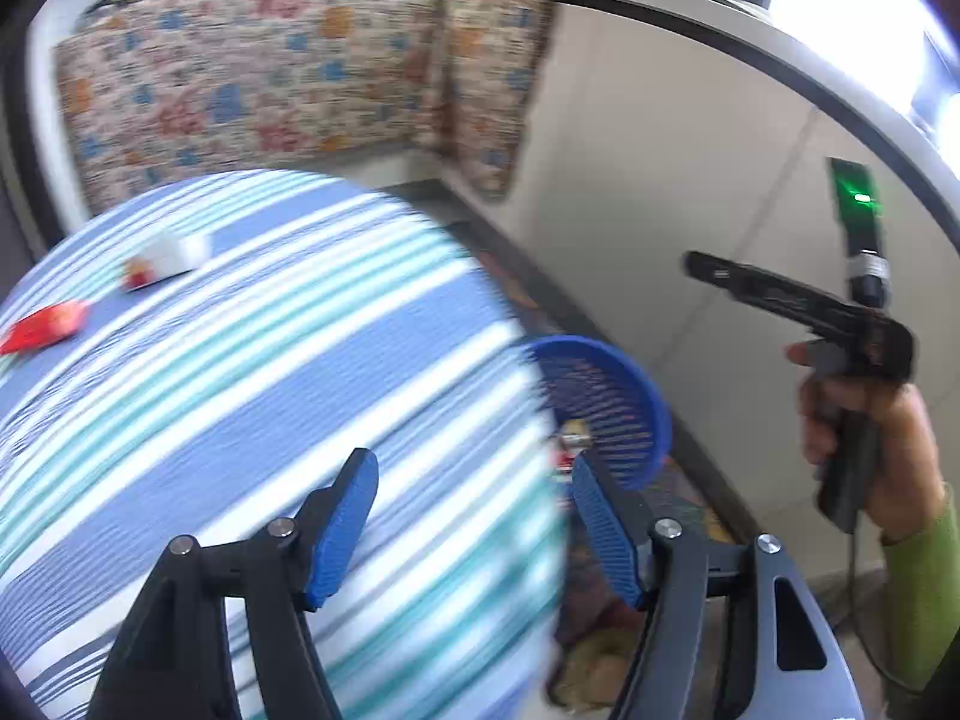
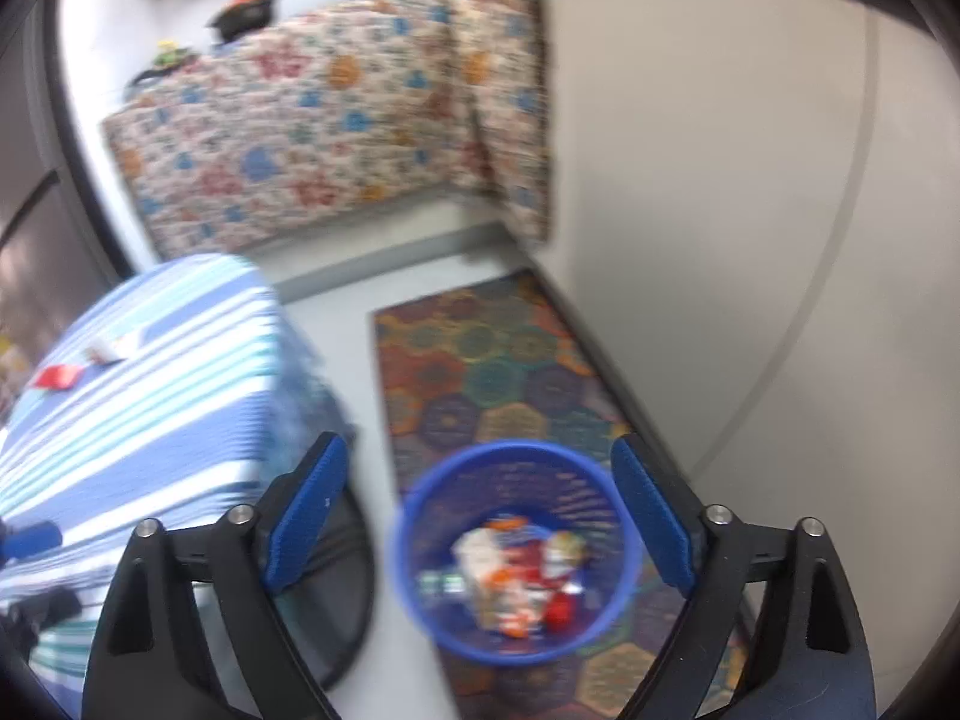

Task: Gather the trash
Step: 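Move both tools back over the table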

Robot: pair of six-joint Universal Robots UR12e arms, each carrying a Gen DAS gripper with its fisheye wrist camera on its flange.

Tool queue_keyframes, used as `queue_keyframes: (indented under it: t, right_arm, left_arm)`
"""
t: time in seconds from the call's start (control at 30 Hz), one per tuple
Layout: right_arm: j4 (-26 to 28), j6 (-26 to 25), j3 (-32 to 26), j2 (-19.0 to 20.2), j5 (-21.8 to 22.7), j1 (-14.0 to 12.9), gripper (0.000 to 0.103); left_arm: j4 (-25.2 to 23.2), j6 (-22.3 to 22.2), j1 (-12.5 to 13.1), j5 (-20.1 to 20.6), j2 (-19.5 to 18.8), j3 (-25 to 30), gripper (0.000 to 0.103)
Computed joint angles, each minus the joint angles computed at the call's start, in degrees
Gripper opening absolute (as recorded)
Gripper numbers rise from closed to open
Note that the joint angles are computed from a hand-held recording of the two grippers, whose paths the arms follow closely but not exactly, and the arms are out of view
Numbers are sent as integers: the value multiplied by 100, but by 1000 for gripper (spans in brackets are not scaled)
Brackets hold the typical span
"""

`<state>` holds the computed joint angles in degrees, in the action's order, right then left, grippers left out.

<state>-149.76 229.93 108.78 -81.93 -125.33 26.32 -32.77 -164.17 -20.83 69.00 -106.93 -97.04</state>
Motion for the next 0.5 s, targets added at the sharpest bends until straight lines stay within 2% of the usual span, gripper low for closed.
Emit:
queue_keyframes:
  t: [0.1, 0.17, 0.27, 0.33, 0.43, 0.5]
  right_arm:
    - [-297, -466, -490, 423, 293, 211, 99]
    - [-303, -787, -917, 756, 611, 329, 100]
    - [-19, -1048, -1604, 1270, 1247, 434, 101]
    - [288, -1250, -2062, 1609, 1591, 473, 101]
    - [778, -1585, -2620, 2010, 1568, 530, 100]
    - [1005, -1622, -2878, 2201, 1549, 507, 100]
  left_arm:
    - [169, -112, 297, 537, 43, -111, 69]
    - [201, -288, 442, 861, -41, -62, 69]
    - [372, -578, 627, 1277, -243, 24, 69]
    - [397, -657, 729, 1407, -391, 110, 69]
    - [544, -705, 843, 1427, -533, 202, 71]
    - [560, -736, 885, 1453, -598, 279, 74]
